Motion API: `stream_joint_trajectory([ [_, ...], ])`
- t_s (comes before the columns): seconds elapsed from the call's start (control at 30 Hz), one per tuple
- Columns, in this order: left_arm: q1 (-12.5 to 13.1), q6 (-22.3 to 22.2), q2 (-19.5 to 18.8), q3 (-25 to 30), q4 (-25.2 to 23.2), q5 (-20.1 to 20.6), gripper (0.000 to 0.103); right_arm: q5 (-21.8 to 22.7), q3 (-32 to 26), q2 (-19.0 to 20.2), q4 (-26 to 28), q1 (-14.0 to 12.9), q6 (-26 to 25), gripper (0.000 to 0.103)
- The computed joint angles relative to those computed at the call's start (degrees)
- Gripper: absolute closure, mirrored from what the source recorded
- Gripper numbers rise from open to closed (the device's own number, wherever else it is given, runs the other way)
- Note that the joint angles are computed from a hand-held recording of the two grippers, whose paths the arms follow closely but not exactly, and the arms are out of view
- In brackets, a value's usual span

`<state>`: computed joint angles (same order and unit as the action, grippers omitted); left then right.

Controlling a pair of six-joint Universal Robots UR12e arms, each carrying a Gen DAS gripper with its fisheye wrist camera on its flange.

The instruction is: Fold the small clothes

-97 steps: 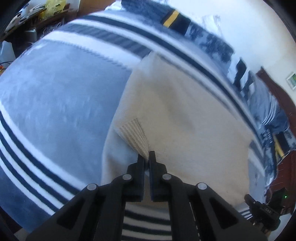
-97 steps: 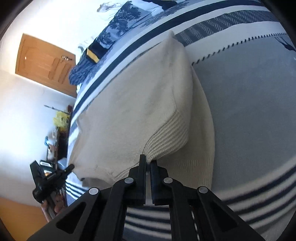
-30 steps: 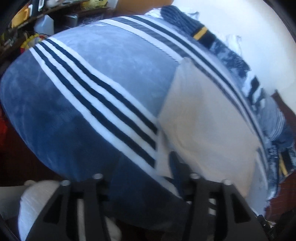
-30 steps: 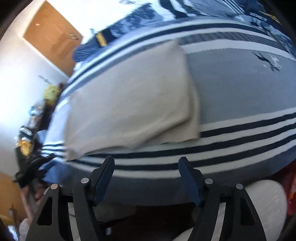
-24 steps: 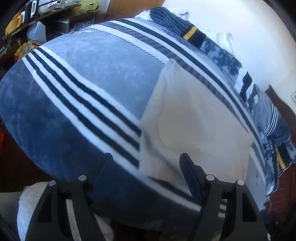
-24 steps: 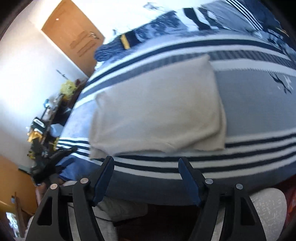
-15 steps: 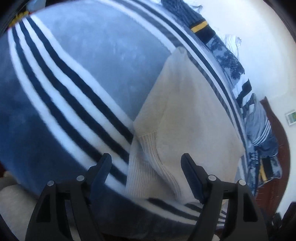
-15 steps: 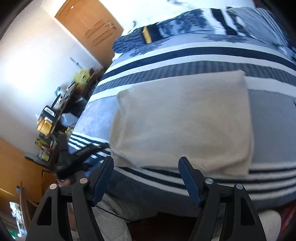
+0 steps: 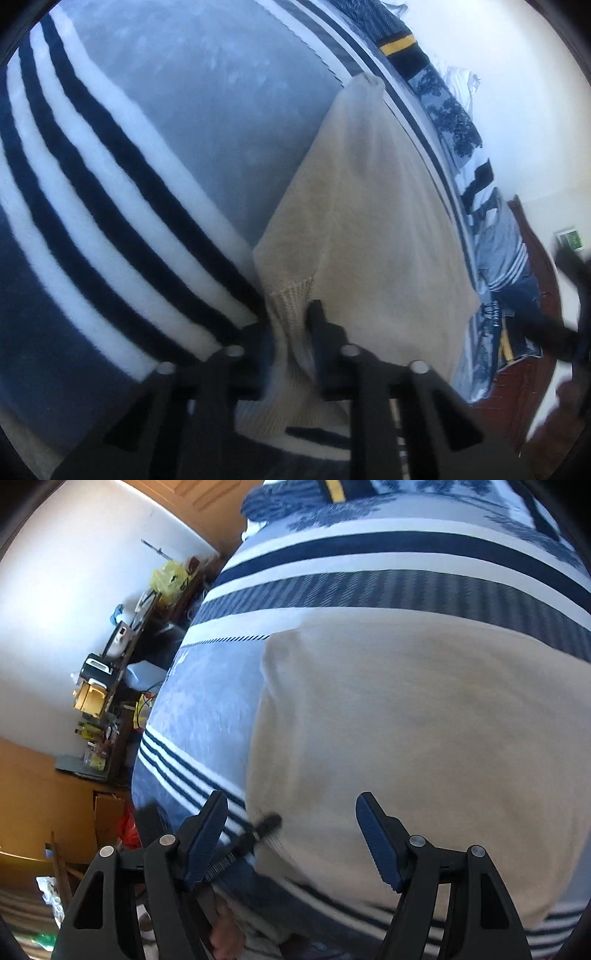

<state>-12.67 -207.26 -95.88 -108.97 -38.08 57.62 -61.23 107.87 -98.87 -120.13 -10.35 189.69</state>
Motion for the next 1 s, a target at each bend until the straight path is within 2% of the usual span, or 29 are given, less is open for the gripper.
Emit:
stream_joint_trajectory([
  [0.2, 0.9, -3.4, 1.2, -1.8, 6.6, -3.0, 0.095, -4.5, -9.4, 9.5, 7.4, 4.6, -3.2, 0.026],
  [0.27, 1.6, -4.9, 1.2, -2.4, 9.1, -5.8, 0.096, -5.0, -12.3, 12.3, 10.6, 5.9, -4.6, 0.026],
  [0.33, 1.7, -4.4, 1.4, -2.4, 10.5, -6.0, 0.096, -4.9, -15.3, 15.1, 14.2, 7.3, -6.2, 0.026],
  [0.5, 1.1, -1.7, 2.1, -2.2, 12.7, -5.1, 0.096, -14.3, -22.1, 21.2, 21.4, 12.0, -9.6, 0.027],
  [0.57, 0.7, -0.6, 2.3, -1.9, 13.0, -4.2, 0.097, -17.9, -23.7, 23.1, 23.3, 13.2, -9.6, 0.034],
  [0.63, 0.2, 0.6, 2.6, -1.6, 12.8, -2.3, 0.097, -22.9, -25.4, 24.9, 25.3, 14.8, -10.7, 0.049],
  [0.7, 0.1, 1.1, 2.7, -1.6, 13.1, -2.1, 0.097, -28.4, -26.2, 26.1, 25.7, 16.3, -11.1, 0.064],
  [0.8, 0.2, 1.4, 3.0, -1.8, 13.2, -2.4, 0.097, -31.1, -26.2, 25.9, 24.8, 17.0, -11.9, 0.090],
  [0.9, -0.1, 2.4, 4.2, -2.5, 13.6, -1.7, 0.097, -28.8, -24.7, 24.0, 22.0, 16.1, -11.4, 0.092],
  [1.0, 0.9, 0.9, 5.3, -2.9, 14.5, -5.7, 0.097, -23.4, -21.9, 20.7, 17.9, 13.9, -11.4, 0.092],
])
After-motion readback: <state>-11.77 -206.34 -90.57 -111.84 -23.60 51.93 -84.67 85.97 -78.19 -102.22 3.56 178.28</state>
